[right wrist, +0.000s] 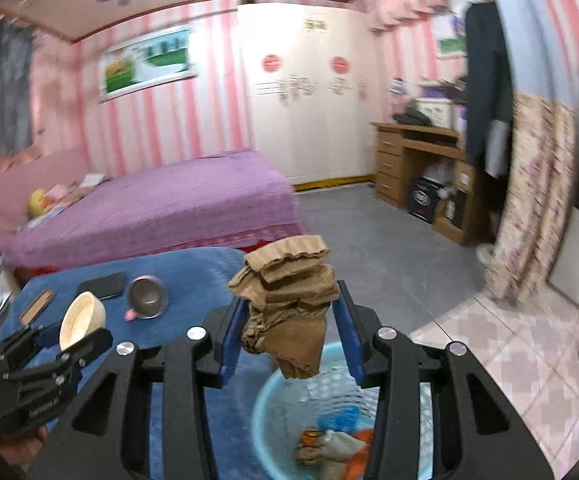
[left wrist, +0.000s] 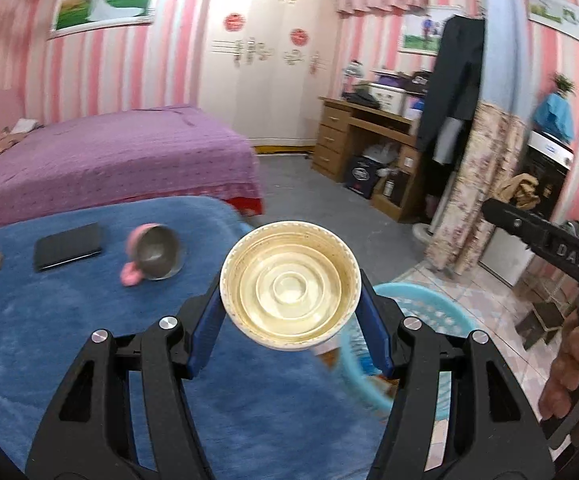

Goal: Collect trash
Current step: 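Carry paper and cup over the wastebasket and open both grippers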

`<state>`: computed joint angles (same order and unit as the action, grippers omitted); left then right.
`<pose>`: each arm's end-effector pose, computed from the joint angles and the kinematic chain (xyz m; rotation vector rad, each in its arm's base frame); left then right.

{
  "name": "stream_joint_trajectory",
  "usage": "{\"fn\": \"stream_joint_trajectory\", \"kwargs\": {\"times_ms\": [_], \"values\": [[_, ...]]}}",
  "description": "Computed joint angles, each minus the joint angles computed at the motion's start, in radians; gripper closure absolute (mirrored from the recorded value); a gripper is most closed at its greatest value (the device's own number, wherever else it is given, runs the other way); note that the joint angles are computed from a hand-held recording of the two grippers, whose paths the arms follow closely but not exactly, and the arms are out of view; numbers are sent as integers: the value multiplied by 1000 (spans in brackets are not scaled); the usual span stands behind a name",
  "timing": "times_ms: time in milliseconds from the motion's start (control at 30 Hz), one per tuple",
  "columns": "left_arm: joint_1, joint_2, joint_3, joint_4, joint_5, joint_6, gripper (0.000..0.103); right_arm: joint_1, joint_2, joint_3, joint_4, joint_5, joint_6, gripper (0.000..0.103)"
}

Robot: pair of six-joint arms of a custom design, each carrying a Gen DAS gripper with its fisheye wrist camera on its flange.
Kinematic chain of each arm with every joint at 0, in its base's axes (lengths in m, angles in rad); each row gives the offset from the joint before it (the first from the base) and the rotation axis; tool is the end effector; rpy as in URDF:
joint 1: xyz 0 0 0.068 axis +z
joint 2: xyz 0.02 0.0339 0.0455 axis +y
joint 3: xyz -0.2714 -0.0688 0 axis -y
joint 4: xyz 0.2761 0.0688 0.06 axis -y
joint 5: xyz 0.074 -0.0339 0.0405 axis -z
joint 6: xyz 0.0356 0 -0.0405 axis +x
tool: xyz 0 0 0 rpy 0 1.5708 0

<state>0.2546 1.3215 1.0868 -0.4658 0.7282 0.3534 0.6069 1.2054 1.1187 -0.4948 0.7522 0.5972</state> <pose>0.3083 0.0558 0.3058 0.4694 2.0535 -0.4656 0.2495 0.1436 0.3479 0.4038 1.9422 -0.0388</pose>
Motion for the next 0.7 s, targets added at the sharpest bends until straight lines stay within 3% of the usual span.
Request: {"fn": "stream_joint_trajectory", "kwargs": {"times_ms": [333,367,400,433,700], "values": [[-263,-46,-77,46,-106,-84,43,-90,-92,-79,1,-43,0,58],[-275,-46,-77,38,-98,-75,43,-94,-103,-93,10,-39,4,53],[-276,-44,-72,29,-90,-67,43,-94,-107,-99,9,-25,17,31],[-284,-41,-72,31,-90,-69,43,-100,-114,-105,13,-1,24,20],[-281,-27,-57,29,-74,-62,24,-91,-138,-127,43,51,46,20]]}}
